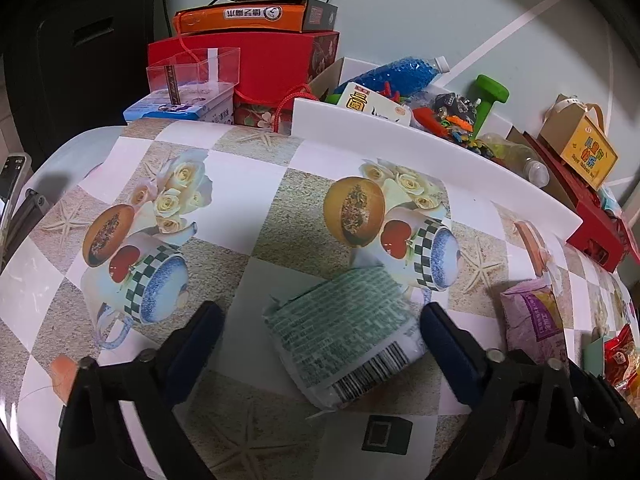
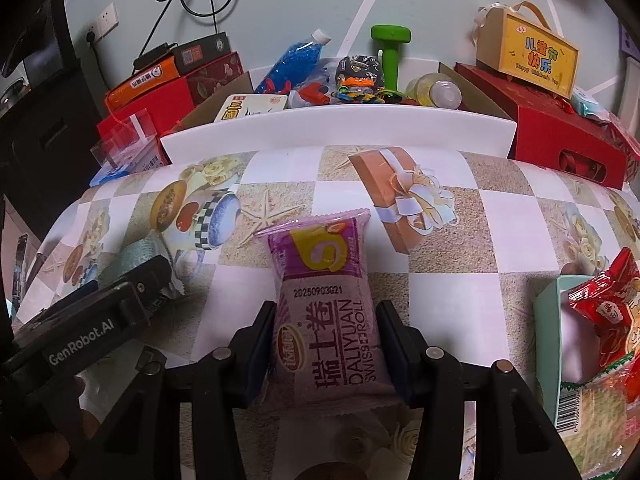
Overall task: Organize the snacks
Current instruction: 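Carry the green-striped packet and pink swiss roll bag over the white tray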
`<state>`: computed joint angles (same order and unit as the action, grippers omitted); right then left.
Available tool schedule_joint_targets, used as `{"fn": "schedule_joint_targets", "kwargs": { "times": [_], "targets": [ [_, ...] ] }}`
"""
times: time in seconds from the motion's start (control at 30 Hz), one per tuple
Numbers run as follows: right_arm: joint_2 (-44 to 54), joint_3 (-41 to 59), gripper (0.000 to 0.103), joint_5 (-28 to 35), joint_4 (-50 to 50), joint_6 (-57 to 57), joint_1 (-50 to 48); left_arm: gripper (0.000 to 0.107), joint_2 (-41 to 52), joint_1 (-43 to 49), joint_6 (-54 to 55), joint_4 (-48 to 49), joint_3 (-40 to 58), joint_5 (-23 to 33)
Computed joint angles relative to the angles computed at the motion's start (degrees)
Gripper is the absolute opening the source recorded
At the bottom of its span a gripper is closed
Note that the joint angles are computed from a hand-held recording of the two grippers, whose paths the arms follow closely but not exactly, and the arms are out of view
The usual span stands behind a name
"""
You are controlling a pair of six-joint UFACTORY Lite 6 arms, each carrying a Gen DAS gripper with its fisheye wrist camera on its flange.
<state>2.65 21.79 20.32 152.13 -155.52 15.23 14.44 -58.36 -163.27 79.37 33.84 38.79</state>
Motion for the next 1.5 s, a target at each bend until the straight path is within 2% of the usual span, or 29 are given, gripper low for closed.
{"fn": "schedule_joint_targets", "kwargs": {
  "times": [0.03, 0.1, 0.17, 0.57, 0.73, 0.97, 1.2, 1.37, 1.5],
  "targets": [
    [0.0, 0.0, 0.055, 0.0, 0.2, -0.2, 0.0, 0.090, -0.4, -0.1, -0.2, 0.2, -0.4, 0.1],
    [0.0, -0.1, 0.055, 0.0, 0.5, -0.5, 0.1, 0.072, 0.1, -0.2, 3.1, -2.9, 0.4, 0.8],
    [0.0, -0.1, 0.055, 0.1, 0.4, -0.4, 0.1, 0.066, 0.8, -0.4, 6.8, -6.0, 1.4, 1.5],
    [-0.1, -0.2, 0.052, 0.2, 0.1, -0.2, -0.1, 0.060, -0.8, -0.9, 4.9, -4.4, -0.7, 1.4],
    [-0.6, -0.2, 0.047, 1.3, -8.9, 8.1, -2.6, 0.059, -1.6, -1.1, 4.1, -3.9, -1.4, 1.3],
    [-6.9, -2.1, 0.046, 0.9, -16.0, 15.1, -5.1, 0.059, -3.0, -1.9, 3.7, -4.1, -2.0, 1.5],
    [-13.7, -3.6, 0.046, 0.1, -25.3, 24.2, -8.1, 0.059, -6.7, -4.2, 5.5, -6.4, -2.6, 4.2],
    [-14.9, -3.7, 0.046, -1.0, -26.7, 25.9, -7.8, 0.059, -8.3, -5.8, 6.4, -7.2, -2.3, 5.3],
    [-18.4, -3.8, 0.046, -2.4, -34.7, 33.9, -8.3, 0.059, -9.1, -7.0, 7.5, -7.8, -1.4, 6.1]
  ]
}}
